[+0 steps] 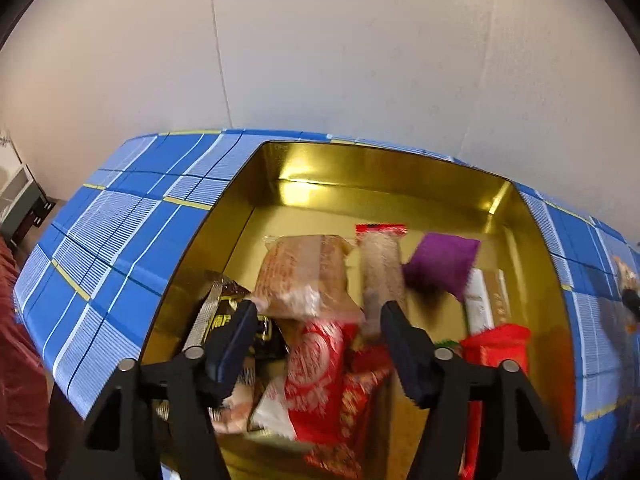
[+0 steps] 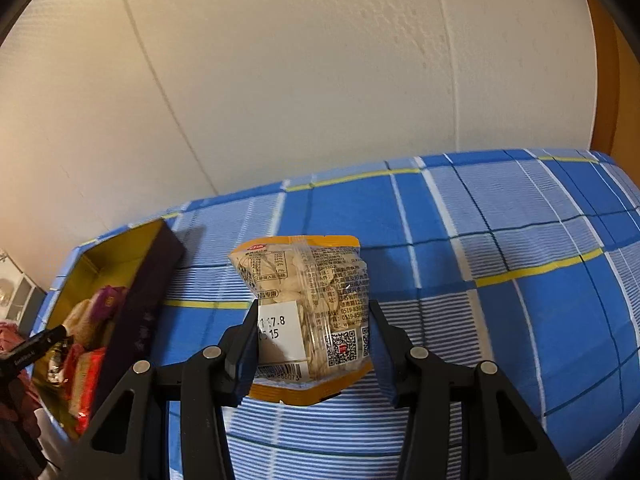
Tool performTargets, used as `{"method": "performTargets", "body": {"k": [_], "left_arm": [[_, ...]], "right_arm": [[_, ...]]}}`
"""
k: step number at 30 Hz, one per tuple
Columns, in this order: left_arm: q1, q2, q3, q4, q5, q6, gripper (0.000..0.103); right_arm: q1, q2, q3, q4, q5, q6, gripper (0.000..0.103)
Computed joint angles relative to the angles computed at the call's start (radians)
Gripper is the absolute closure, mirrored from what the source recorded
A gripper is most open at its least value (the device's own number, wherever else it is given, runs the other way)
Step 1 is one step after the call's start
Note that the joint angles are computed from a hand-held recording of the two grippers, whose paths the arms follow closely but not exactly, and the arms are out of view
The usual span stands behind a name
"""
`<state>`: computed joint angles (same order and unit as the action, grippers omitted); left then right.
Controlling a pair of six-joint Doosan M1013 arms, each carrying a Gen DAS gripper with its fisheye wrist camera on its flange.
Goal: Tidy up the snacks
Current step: 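Lower the brown bread pack into the tin and open the left tool, then lower the clear cracker bag into the tin and open the right tool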
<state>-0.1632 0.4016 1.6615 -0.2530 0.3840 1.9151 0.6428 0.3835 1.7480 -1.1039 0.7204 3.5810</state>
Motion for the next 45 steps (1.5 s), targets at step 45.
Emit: {"method": "performTargets", "body": {"k": [45], "left_arm": [[0.081, -0.189, 0.267, -0.491, -0.026, 0.573, 0.005]], "right_arm": [[0.112, 0.203, -0.370, 0.286, -0.066, -0.478, 0.054]]}}
